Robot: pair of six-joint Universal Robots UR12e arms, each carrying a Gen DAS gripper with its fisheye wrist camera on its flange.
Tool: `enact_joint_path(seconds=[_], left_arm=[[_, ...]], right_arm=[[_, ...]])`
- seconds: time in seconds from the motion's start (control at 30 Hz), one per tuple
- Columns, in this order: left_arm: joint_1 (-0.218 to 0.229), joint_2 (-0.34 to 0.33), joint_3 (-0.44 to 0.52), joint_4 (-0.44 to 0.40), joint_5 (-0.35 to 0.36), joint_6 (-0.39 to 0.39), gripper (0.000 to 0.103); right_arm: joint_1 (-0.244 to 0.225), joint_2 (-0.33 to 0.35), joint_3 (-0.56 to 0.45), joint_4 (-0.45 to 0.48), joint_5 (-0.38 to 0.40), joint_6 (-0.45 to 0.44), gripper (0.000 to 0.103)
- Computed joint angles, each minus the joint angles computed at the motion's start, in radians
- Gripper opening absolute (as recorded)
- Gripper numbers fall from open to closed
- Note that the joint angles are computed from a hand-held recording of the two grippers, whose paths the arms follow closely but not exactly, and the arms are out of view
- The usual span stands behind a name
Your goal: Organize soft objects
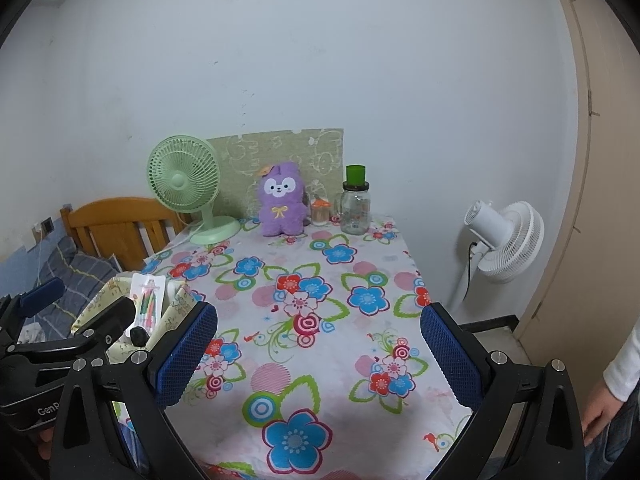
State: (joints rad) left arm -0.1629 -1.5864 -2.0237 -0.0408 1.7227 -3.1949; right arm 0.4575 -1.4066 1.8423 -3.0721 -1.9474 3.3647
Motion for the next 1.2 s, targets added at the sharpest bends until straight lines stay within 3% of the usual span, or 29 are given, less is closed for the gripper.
enact_joint_path(seconds=[1.2], left_arm=[[-0.003,-0.004,0.01,-0.006,0.009,-0.005,0.103]], right_arm=[[0.007,0.004,-0.007,0.005,-0.005,-0.005,0.103]])
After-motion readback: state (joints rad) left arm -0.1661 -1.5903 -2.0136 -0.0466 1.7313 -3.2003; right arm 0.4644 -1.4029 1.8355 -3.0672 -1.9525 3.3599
